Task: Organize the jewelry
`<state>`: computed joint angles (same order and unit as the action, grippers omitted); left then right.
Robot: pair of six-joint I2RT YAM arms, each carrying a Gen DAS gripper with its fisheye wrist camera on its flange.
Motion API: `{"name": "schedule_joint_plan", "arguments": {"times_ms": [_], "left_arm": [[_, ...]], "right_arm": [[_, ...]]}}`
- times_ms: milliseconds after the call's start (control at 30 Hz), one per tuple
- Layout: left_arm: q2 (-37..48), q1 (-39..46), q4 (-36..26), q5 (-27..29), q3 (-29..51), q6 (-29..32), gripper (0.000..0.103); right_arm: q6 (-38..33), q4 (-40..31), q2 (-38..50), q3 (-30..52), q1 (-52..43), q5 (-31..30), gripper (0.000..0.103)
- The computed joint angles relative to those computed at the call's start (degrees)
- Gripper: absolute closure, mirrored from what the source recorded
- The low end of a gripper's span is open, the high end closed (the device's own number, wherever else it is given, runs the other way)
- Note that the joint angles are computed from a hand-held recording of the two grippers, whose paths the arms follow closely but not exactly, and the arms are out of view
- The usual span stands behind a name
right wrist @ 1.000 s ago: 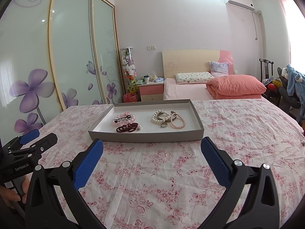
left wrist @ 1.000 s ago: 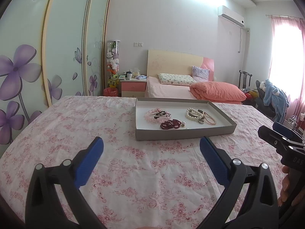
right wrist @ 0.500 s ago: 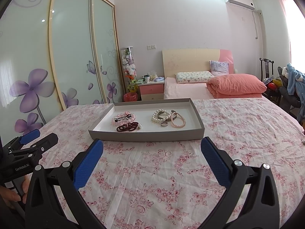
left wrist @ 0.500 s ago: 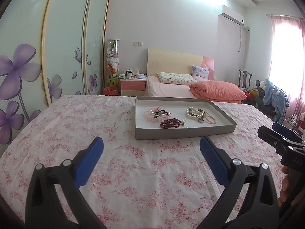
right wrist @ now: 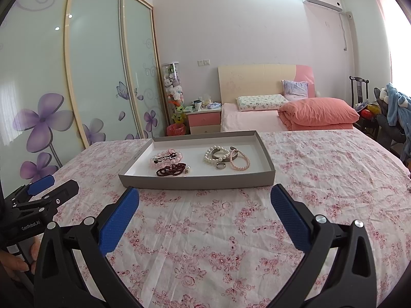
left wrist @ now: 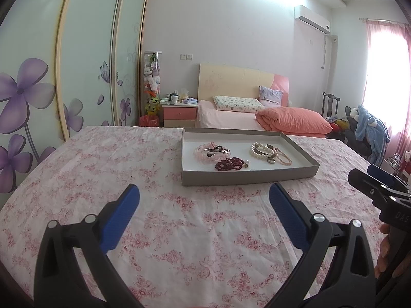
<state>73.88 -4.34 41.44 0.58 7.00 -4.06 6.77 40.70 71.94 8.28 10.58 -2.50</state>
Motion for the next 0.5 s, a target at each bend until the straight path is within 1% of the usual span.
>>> {"name": "schedule_joint_plan", "arguments": {"times_ms": [200,500], "left_arm": [[-0.06,-0.03,-0.21,-0.04,0.11,-0.08,0.004],[-0.25,-0.27,-0.47,-0.14,0.20,-0.01,0.004]], "right_arm": [[-0.02,-0.34,0.01,0.19,-0.16,-0.19,0.002],[0.38,1.16,1.30,-0.36,0.34,0.14,0.002]]}}
